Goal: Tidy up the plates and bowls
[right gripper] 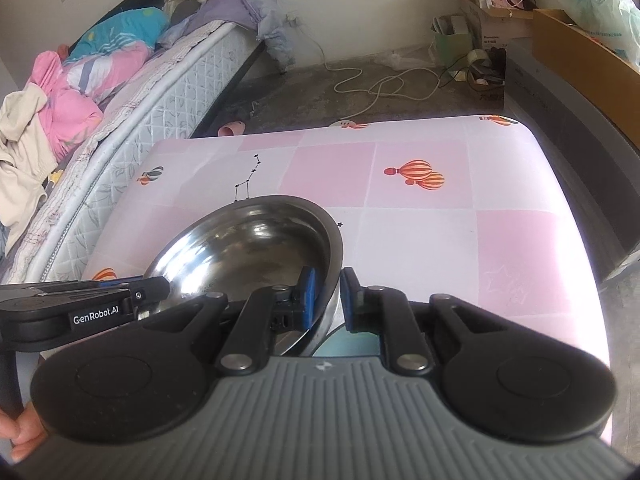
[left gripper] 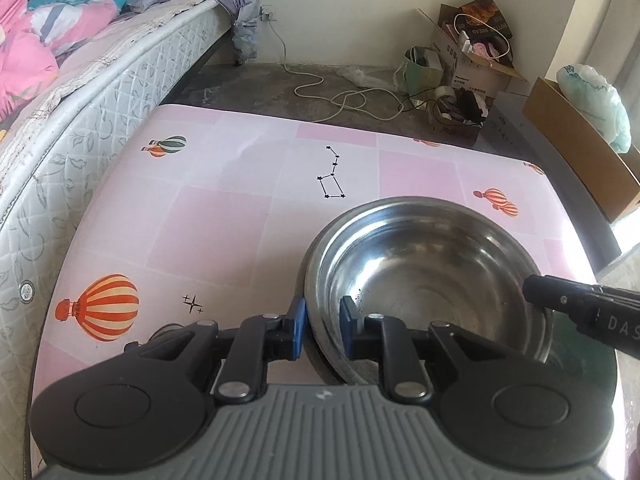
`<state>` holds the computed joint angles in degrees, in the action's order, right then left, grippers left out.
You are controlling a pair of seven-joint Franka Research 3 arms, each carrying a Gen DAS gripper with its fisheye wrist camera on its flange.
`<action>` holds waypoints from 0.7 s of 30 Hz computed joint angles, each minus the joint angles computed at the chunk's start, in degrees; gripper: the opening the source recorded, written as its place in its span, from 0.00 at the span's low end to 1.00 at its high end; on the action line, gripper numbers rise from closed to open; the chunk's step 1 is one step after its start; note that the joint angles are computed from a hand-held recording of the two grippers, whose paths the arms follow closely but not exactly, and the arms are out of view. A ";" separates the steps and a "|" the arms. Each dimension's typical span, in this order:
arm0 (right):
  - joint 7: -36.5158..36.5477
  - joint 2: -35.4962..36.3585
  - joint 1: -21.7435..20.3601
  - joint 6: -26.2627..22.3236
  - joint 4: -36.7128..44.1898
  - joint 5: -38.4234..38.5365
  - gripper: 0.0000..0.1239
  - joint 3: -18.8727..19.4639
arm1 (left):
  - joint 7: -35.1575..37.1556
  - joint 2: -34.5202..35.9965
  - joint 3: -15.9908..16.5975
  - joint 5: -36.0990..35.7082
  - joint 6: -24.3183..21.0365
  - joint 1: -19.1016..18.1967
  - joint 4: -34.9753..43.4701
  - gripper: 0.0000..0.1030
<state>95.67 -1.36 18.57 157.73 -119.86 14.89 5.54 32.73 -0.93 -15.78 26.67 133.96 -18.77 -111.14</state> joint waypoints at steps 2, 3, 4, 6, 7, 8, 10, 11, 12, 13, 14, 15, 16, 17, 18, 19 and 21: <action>-1.04 0.43 0.13 0.34 0.02 1.13 0.11 0.01 | -0.08 -0.36 0.11 0.05 1.12 0.11 -0.61 0.23; -1.23 0.68 0.16 0.32 0.19 1.28 0.12 0.01 | -0.18 -0.72 0.18 0.38 1.74 0.21 -1.06 0.24; -1.04 0.90 0.13 0.25 0.45 0.84 0.13 -0.02 | 0.14 -1.10 0.25 0.12 2.28 0.32 -1.45 0.25; -0.79 1.30 0.14 0.69 0.76 0.47 0.17 -0.06 | 0.69 -2.05 0.42 -0.62 3.66 0.62 -2.43 0.31; -0.68 1.60 0.06 0.95 1.07 0.39 0.19 -0.15 | 0.51 -2.50 0.44 -0.52 4.17 0.80 -2.88 0.34; -0.45 1.71 0.04 1.20 1.18 0.36 0.20 -0.19 | 0.22 -2.96 0.42 -0.35 4.49 0.97 -3.36 0.42; -0.65 2.52 -0.07 1.36 2.03 1.26 0.23 -0.30 | -0.25 -3.73 0.44 -0.53 4.69 1.33 -4.23 0.49; -0.75 3.04 -0.08 1.18 2.60 1.89 0.25 -0.29 | -0.20 -3.73 0.54 -1.27 4.58 1.51 -4.27 0.51; -1.18 3.63 -0.13 0.88 3.23 2.81 0.26 -0.28 | 0.13 -3.82 0.71 -2.37 4.71 1.68 -4.59 0.54; -1.46 4.31 -0.13 0.37 4.04 3.70 0.28 -0.22 | 0.73 -3.78 0.99 -4.07 4.85 1.86 -4.84 0.54; -1.64 4.94 -0.12 0.07 4.71 4.31 0.31 -0.17 | 1.45 -3.80 1.29 -6.08 5.09 2.03 -5.24 0.54; -1.87 5.58 -0.10 -0.24 5.38 4.94 0.33 -0.10 | 2.68 -3.68 1.64 -8.63 5.26 2.16 -5.50 0.55; -2.36 6.21 -0.13 -0.46 6.01 5.78 0.34 -0.01 | 4.19 -3.60 2.03 -11.57 5.47 2.29 -5.89 0.55; -2.74 6.81 -0.10 -0.83 6.63 6.52 0.35 0.12 | 5.09 -3.44 2.22 -13.59 5.57 2.45 -6.09 0.55; -2.85 7.44 -0.07 -1.36 7.35 6.97 0.35 0.18 | 5.63 -3.31 2.32 -14.87 5.80 2.63 -6.38 0.55; -2.57 8.13 0.02 -1.90 8.14 7.00 0.35 0.16 | 6.21 -3.17 2.32 -15.74 5.99 2.75 -6.63 0.55; -1.49 9.28 0.38 -3.01 9.58 5.75 0.37 -0.03 | 7.19 -2.72 2.24 -16.83 6.16 2.91 -6.71 0.51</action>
<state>94.17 7.92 18.94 154.72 -110.28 20.64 5.51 39.91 -3.65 -13.54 9.84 140.13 -15.85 -117.85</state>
